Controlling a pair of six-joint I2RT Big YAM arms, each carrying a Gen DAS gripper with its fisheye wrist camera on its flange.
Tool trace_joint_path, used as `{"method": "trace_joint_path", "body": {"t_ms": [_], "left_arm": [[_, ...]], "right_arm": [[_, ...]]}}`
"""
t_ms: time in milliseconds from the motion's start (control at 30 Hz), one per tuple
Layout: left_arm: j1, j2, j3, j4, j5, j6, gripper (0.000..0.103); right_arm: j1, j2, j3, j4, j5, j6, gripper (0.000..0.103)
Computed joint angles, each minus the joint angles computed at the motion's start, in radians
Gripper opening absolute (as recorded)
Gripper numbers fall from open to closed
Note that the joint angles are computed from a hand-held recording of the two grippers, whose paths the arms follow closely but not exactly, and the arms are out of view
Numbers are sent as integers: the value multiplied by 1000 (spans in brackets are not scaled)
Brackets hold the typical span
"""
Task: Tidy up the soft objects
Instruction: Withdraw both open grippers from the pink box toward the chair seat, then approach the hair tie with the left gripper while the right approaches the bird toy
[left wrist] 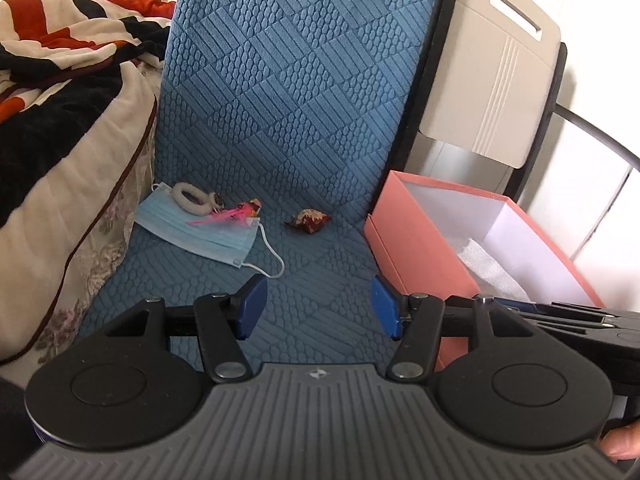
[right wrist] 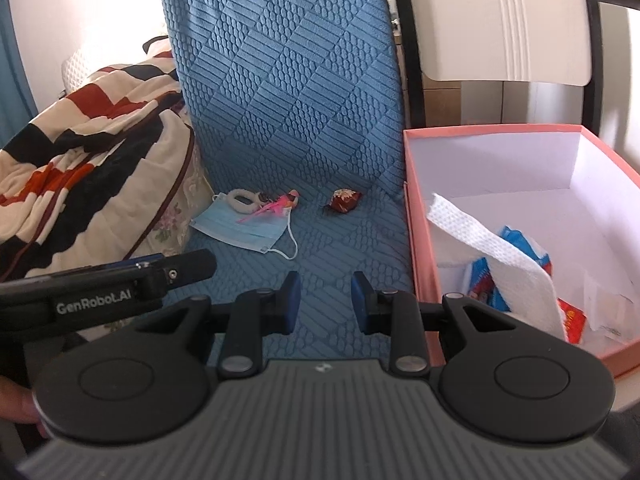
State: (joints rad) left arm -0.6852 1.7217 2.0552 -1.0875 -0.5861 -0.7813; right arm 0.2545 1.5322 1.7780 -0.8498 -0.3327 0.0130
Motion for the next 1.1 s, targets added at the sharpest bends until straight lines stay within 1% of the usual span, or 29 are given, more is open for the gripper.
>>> {"method": "trace_joint_path", "body": {"t_ms": [33, 100, 167, 267, 333, 400, 567, 700, 800, 900, 1000, 1100], "left_arm": [[8, 1, -6, 8, -2, 7, 63], [22, 15, 5, -8, -7, 4, 63], [36, 17, -4, 13, -3, 14, 63], [61, 26, -2, 29, 26, 5, 63], [78, 38, 9, 35, 54, 5, 63], [89, 54, 28, 33, 72, 23, 63], [123, 74, 50, 44, 109, 57, 63], [161, 102, 81, 35, 145, 84, 63], [193, 119, 97, 35, 186, 83, 63], [225, 136, 112, 37, 225, 81, 63], [248, 150, 119, 34, 249, 59, 63], [263, 171, 139, 25, 275, 59, 63]], "right_arm": [[3, 5, 3, 5, 7, -2, 31], [10, 24, 17, 15, 18, -5, 31], [10, 42, 31, 30, 11, 13, 31], [13, 72, 60, 41, 12, 20, 32], [21, 94, 84, 32, 22, 15, 32], [30, 110, 99, 25, 39, 0, 32], [46, 137, 120, 14, 37, -18, 32], [57, 170, 156, 2, 41, -43, 32], [64, 203, 197, -21, 43, -55, 32], [78, 231, 230, -32, 70, -90, 32], [88, 268, 277, -55, 70, -87, 32], [97, 311, 335, -75, 61, -74, 31]]}}
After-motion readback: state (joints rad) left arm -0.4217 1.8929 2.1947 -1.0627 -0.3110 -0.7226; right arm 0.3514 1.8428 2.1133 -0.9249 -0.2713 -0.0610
